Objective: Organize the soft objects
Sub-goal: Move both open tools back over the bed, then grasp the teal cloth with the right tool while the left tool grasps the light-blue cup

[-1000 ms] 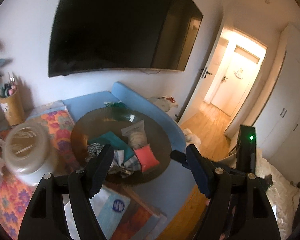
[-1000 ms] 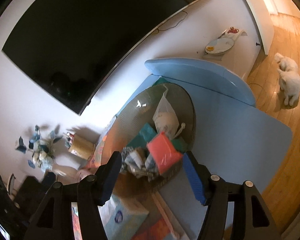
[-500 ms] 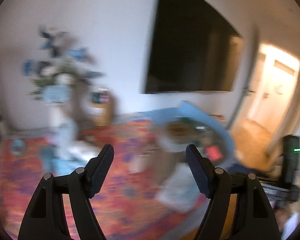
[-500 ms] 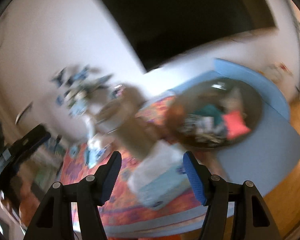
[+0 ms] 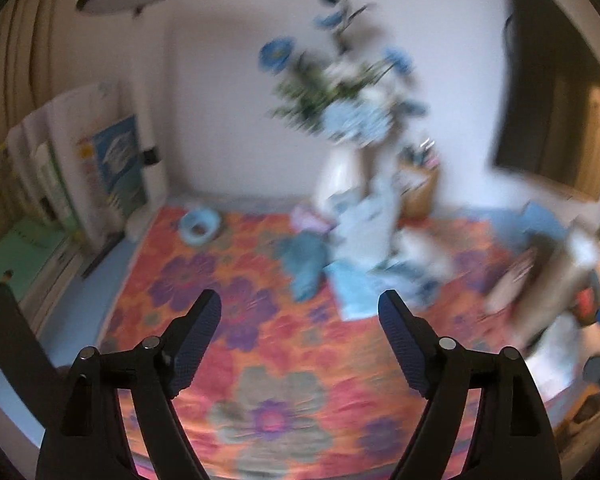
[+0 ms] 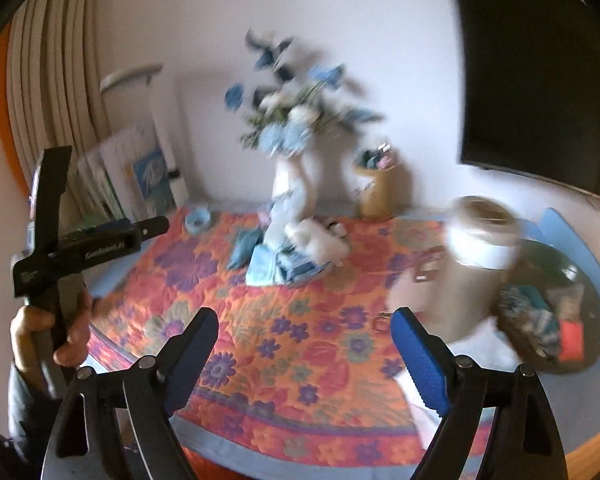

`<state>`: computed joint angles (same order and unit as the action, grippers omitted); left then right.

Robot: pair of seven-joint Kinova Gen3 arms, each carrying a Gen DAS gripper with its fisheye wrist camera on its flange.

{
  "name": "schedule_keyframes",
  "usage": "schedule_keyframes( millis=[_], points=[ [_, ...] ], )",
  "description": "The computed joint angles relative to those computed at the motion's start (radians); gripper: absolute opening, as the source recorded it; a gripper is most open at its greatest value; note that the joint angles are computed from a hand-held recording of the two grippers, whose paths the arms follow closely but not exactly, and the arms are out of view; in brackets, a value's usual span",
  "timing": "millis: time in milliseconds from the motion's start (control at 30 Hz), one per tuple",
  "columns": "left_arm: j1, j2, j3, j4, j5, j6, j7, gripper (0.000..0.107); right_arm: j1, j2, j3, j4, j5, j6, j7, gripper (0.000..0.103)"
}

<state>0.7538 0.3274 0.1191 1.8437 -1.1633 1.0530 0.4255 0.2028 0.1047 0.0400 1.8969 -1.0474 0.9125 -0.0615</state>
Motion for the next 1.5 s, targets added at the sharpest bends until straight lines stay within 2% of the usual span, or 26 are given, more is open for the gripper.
schedule_keyframes(
  millis=[33,133,267,333,400,500,533,600,667,800,833,900,967,1000,1067,1133,1200,1300,1367,1433,1500],
  points=[
    [-0.006,0.002,-0.010,0.029,0.010,-0.011,0.005,0.080,-0.031,0.015,-0.019,-0.003,0.022,-0.036,-0.026,0.087],
    [-0.008,0.012,-0.104,0.096,0.065,-0.097,0.020,0.080,-0.095,0.090,-0.072,-0.037,0.097,-0.100,-0.117,0.087],
    [-0.071,0.015,-0.143,0.211,0.017,-0.254,0.174,0.080,-0.176,0.218,-0.127,-0.081,0.178,-0.214,-0.248,0.087],
    [-0.046,0.028,-0.212,0.252,-0.006,-0.317,0.255,0.080,-0.224,0.259,-0.125,-0.070,0.166,-0.296,-0.257,0.087],
    [-0.040,0.039,-0.233,0.281,-0.042,-0.347,0.332,0.080,-0.198,0.293,-0.192,-0.056,0.148,-0.367,-0.241,0.087],
    [-0.103,0.044,-0.175,0.280,-0.050,-0.348,0.342,0.080,-0.125,0.328,-0.303,-0.031,0.112,-0.449,-0.188,0.087],
    [-0.100,0.049,-0.171,0.274,-0.045,-0.332,0.340,0.080,-0.122,0.338,-0.319,-0.030,0.118,-0.469,-0.196,0.087],
    [-0.108,0.056,-0.158,0.267,-0.037,-0.326,0.322,0.080,-0.164,0.358,-0.294,-0.037,0.170,-0.495,-0.261,0.087],
    [-0.109,0.057,-0.164,0.265,-0.037,-0.336,0.308,0.080,-0.167,0.357,-0.293,-0.050,0.211,-0.483,-0.305,0.087],
    [-0.061,0.054,-0.241,0.270,-0.011,-0.383,0.290,0.080,-0.115,0.379,-0.341,-0.073,0.253,-0.459,-0.351,0.087],
    [-0.074,0.044,-0.234,0.268,0.010,-0.389,0.265,0.080,-0.106,0.379,-0.351,-0.073,0.261,-0.462,-0.361,0.087],
    [-0.149,0.011,-0.165,0.253,0.081,-0.377,0.184,0.080,-0.099,0.367,-0.362,-0.071,0.283,-0.460,-0.382,0.087],
    [-0.213,-0.016,-0.087,0.216,0.126,-0.306,0.103,0.080,-0.123,0.348,-0.351,-0.097,0.335,-0.410,-0.429,0.087],
    [-0.222,-0.021,-0.073,0.191,0.141,-0.265,0.062,0.080,-0.134,0.338,-0.349,-0.110,0.352,-0.388,-0.443,0.087],
    [-0.267,-0.039,-0.046,0.146,0.139,-0.227,-0.019,0.080,-0.185,0.311,-0.339,-0.144,0.393,-0.365,-0.481,0.087],
    [-0.353,-0.050,-0.019,0.104,0.132,-0.253,-0.100,0.085,-0.220,0.303,-0.351,-0.178,0.401,-0.367,-0.490,0.087],
    [-0.404,-0.015,-0.060,0.060,0.124,-0.325,-0.155,0.086,-0.290,0.328,-0.347,-0.236,0.436,-0.387,-0.518,0.087],
    [-0.409,0.089,-0.159,-0.027,0.160,-0.374,-0.262,0.086,-0.387,0.412,-0.312,-0.349,0.516,-0.374,-0.630,0.087],
    [-0.454,0.160,-0.183,-0.075,0.183,-0.422,-0.336,0.086,-0.430,0.467,-0.301,-0.411,0.573,-0.372,-0.699,0.087],
    [-0.507,0.211,-0.174,-0.116,0.210,-0.441,-0.372,0.086,-0.505,0.515,-0.244,-0.467,0.634,-0.375,-0.780,0.087],
    [-0.572,0.252,-0.144,-0.157,0.232,-0.456,-0.397,0.086,-0.530,0.557,-0.241,-0.511,0.684,-0.382,-0.830,0.087]
  ],
)
